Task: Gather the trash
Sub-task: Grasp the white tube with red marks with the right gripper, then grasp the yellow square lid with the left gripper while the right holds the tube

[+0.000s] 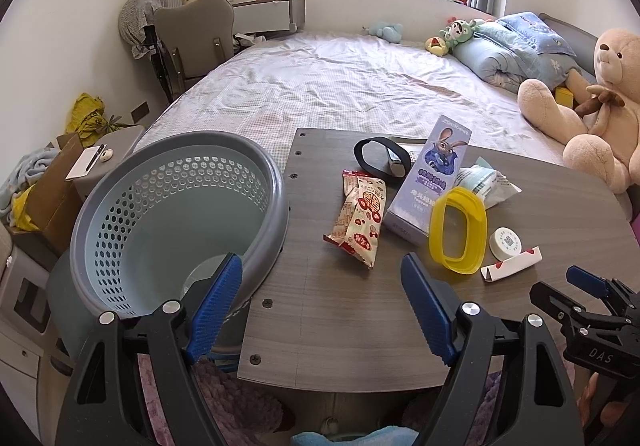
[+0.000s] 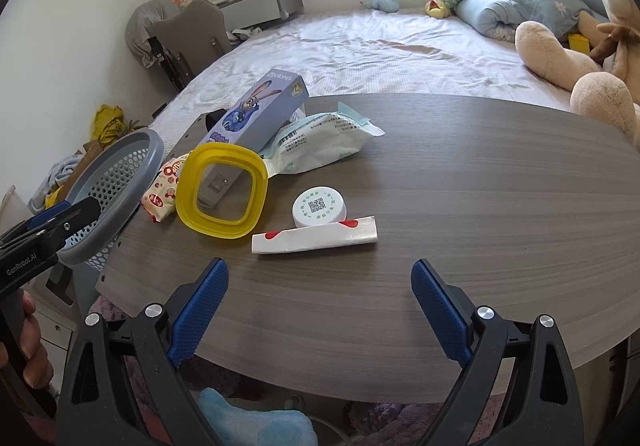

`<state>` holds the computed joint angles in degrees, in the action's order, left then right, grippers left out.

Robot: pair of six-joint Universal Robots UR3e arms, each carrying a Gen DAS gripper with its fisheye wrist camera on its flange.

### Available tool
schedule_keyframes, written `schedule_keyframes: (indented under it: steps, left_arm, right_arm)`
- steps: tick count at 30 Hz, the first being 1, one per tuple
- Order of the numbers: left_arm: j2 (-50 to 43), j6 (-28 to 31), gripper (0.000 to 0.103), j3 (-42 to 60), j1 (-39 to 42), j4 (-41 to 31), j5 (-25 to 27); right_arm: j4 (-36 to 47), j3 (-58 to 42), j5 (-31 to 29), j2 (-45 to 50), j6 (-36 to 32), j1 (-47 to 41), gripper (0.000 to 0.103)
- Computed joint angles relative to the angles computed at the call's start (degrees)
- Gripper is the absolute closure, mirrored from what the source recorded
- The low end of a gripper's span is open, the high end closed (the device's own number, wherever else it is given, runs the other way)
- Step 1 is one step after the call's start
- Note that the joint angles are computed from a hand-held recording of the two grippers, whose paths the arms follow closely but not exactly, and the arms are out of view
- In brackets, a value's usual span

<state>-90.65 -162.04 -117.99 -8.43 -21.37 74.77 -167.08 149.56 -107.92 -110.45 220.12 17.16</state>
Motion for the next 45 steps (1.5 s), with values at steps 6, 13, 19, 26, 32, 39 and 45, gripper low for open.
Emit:
schedule_keyframes:
  steps: [6, 13, 19, 26, 32, 39, 45]
  left_arm:
    - [-2.3, -1.0, 0.025, 1.0, -1.8, 0.7, 1.6]
    - [-4.0, -1.1, 0.025, 1.9, -2.3, 1.1, 2.2]
    - [-5.0, -1.6, 0.025, 2.4, -2.4, 1.1, 2.1]
    - [-5.7, -1.5, 0.025, 2.7, -2.5, 1.2, 2.2]
    - [-5.8, -1.5, 0.025, 2.7, -2.8, 1.3, 2.4]
    - [-5.8, -1.5, 0.025, 2.6, -3.2, 1.4, 2.6]
    - [-5.0, -1.4, 0.025, 2.1, -4.1, 1.1, 2.7]
  right_arm:
    - [-2.7, -1.5, 0.8, 5.0, -2.4, -1.1, 0.007]
    - [-4.6, -3.2, 2.4, 10.2, -4.2, -3.1, 0.007]
    - [-4.6, -4.7, 2.4, 12.8, -5.3, -3.6, 0.007]
    - [-3.0, -7.3, 0.0, 15.4, -5.1, -2.7, 0.007]
    - [-2.6, -9.5, -2.3, 18.3, -4.8, -0.7, 0.007]
    - [-2.3, -11.1, -4.2, 19.9, -4.7, 1.3, 0.018]
    - [-3.5, -8.9, -4.1, 17.4, -4.2, 1.4, 0.018]
